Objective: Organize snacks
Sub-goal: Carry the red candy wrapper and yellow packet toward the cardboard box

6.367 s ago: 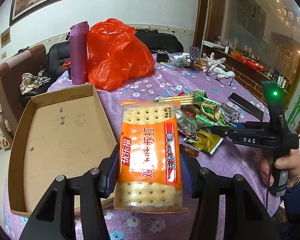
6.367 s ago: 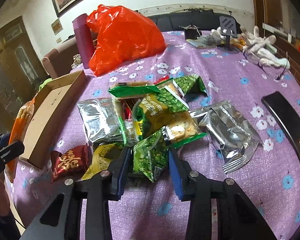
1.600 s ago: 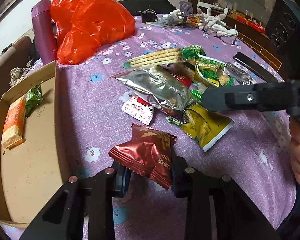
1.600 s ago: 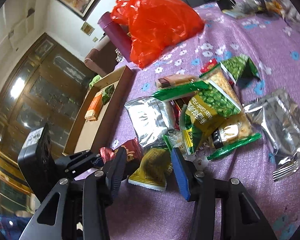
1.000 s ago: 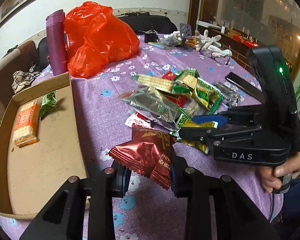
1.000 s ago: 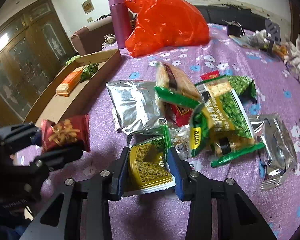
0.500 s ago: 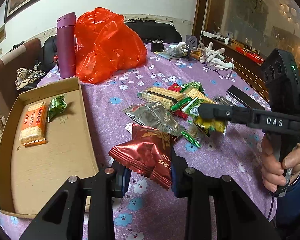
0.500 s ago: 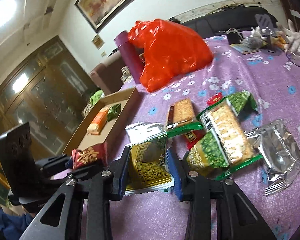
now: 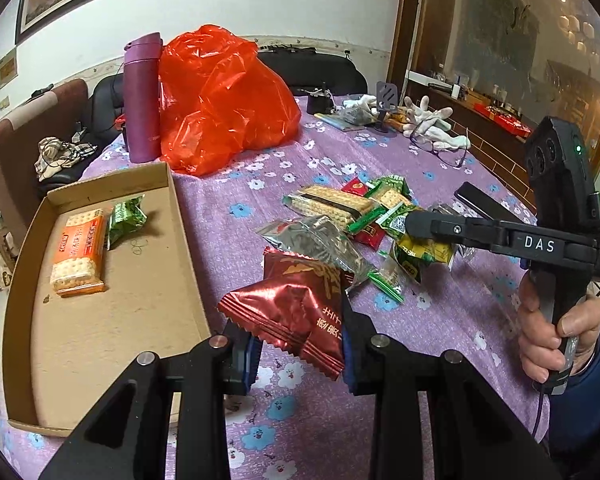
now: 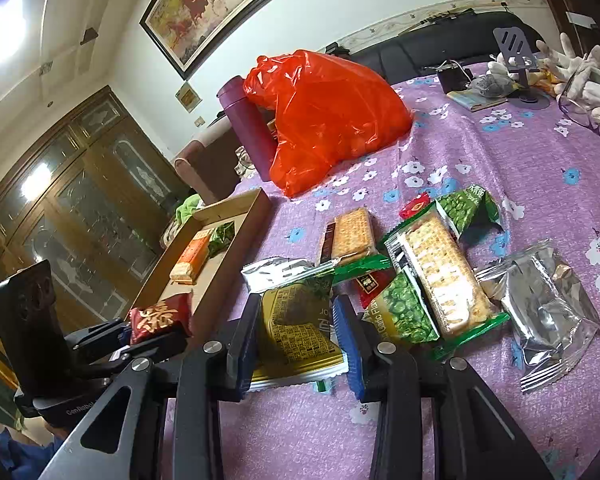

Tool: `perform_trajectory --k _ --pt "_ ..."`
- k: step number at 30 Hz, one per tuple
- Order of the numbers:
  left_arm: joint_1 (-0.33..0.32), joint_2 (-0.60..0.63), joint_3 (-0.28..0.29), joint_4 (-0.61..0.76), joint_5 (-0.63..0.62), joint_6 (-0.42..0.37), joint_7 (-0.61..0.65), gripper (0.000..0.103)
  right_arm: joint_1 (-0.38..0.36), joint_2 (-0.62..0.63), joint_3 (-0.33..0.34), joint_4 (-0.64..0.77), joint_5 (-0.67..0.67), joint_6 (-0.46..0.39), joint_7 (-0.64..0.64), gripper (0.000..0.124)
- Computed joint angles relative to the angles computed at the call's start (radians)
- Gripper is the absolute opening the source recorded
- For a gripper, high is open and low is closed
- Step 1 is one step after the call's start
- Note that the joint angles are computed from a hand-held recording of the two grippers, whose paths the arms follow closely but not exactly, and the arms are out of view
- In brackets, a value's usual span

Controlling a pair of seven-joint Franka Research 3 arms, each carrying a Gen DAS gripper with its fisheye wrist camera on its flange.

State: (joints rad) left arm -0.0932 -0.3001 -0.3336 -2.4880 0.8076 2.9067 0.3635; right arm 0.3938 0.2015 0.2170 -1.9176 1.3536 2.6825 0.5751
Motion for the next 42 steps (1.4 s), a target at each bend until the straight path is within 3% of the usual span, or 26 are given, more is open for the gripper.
perform_trajectory --k 10,23,35,42 --pt "0.011 -0.067 -0.007 -0.04 -0.01 -0.014 -0.027 0.031 0.0 0.005 0.0 0.001 0.011 0.007 -0.001 0.04" --pt "0.014 -0.197 -0.032 -0.094 -0.048 -0.089 -0.051 0.031 -0.014 0.019 0.002 0.006 0.008 0.032 0.039 0.04" --pt "0.065 -0.325 0.007 -0.218 -0.105 -0.141 -0.055 0.032 -0.013 0.028 0.009 0.01 -0.033 0.045 0.06 0.04" --pt "0.134 -0.345 0.048 -0.3 -0.127 -0.067 -0.056 0.032 0.005 0.016 0.014 0.006 -0.013 0.075 0.054 0.04"
